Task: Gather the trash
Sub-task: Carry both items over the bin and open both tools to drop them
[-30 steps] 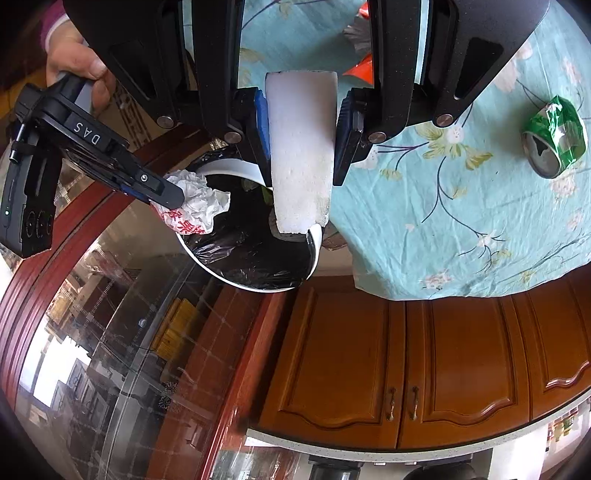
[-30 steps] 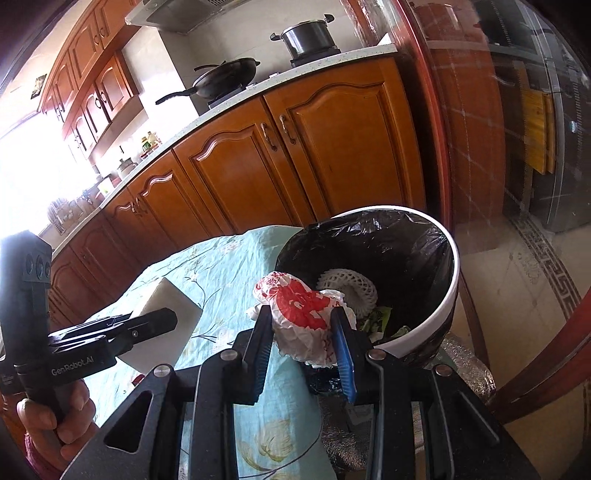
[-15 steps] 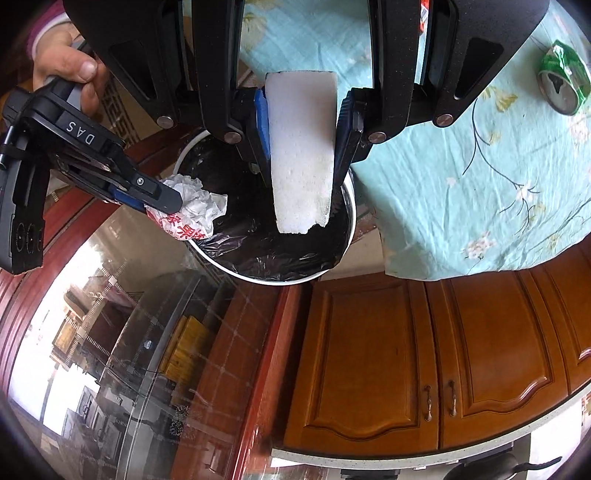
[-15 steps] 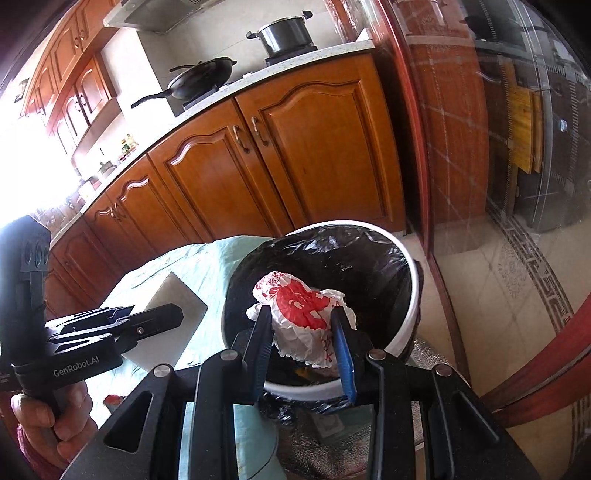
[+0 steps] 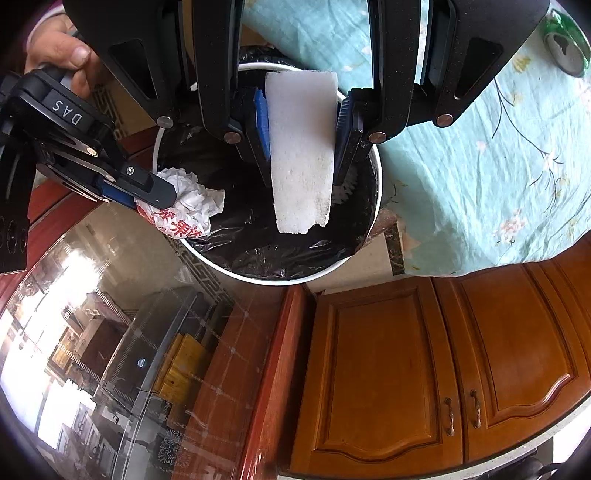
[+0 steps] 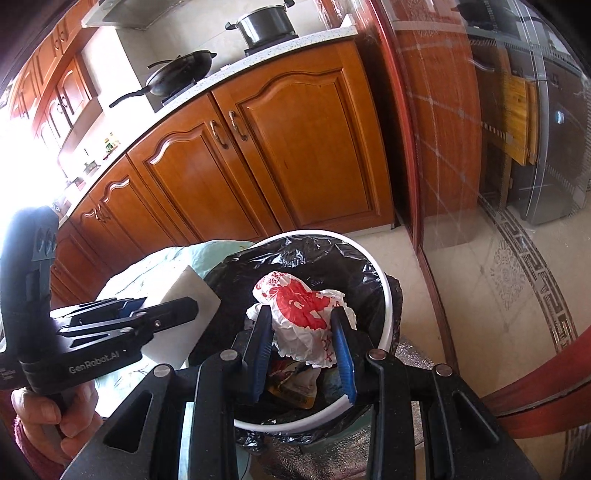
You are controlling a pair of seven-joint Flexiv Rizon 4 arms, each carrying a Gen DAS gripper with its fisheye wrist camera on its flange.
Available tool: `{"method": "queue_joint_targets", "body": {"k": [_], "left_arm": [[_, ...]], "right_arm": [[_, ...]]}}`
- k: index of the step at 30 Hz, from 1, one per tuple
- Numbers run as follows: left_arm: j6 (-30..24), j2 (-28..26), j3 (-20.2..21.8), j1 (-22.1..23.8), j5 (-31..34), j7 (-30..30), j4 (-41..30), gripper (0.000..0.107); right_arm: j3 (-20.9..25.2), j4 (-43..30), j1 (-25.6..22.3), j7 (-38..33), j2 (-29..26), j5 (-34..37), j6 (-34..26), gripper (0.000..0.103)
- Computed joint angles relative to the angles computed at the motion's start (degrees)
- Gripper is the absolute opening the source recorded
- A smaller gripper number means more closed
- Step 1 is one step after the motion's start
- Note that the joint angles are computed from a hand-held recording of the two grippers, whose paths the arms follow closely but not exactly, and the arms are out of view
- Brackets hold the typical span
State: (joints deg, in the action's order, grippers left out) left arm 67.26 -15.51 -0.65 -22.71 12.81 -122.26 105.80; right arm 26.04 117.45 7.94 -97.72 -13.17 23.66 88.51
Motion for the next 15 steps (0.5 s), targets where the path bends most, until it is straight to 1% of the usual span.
{"method": "queue_joint_targets", "body": {"k": [9,11,13,14,15], "left_arm": [[-1.17,-1.72,0.03,0.00,-0.91,0.68,-1.19,0.028],[-1.44,-2.18,-0.08,0.01,-1.24,0.87,-1.66,0.030],[-2.06,-2.14,0.05,-0.17,-1.30,0.77,-1.72,0.031],[-2.36,-2.09,0.18,-0.33,-1.12,0.54,-1.81,0.032],[-2.24,-2.01,0.11,-0.32,-1.16,0.55,-1.73,0.033]], "right_arm": [[-1.29,-0.97,0.44,1.28,-1.45,-1.63,-0.83,0.032],[-1.27,-1.17,0.39,1.62,-1.78,-1.99,-1.02,0.032],[-1.05,-1.35,0.17,1.85,-2.02,-2.11,-1.15,0.036],[-1.03,-1.40,0.11,2.17,-2.13,-2.06,-1.15,0.036],[-0.07,-1.93,-0.84,1.66,-2.39,-1.25,-1.58,0.037]]}}
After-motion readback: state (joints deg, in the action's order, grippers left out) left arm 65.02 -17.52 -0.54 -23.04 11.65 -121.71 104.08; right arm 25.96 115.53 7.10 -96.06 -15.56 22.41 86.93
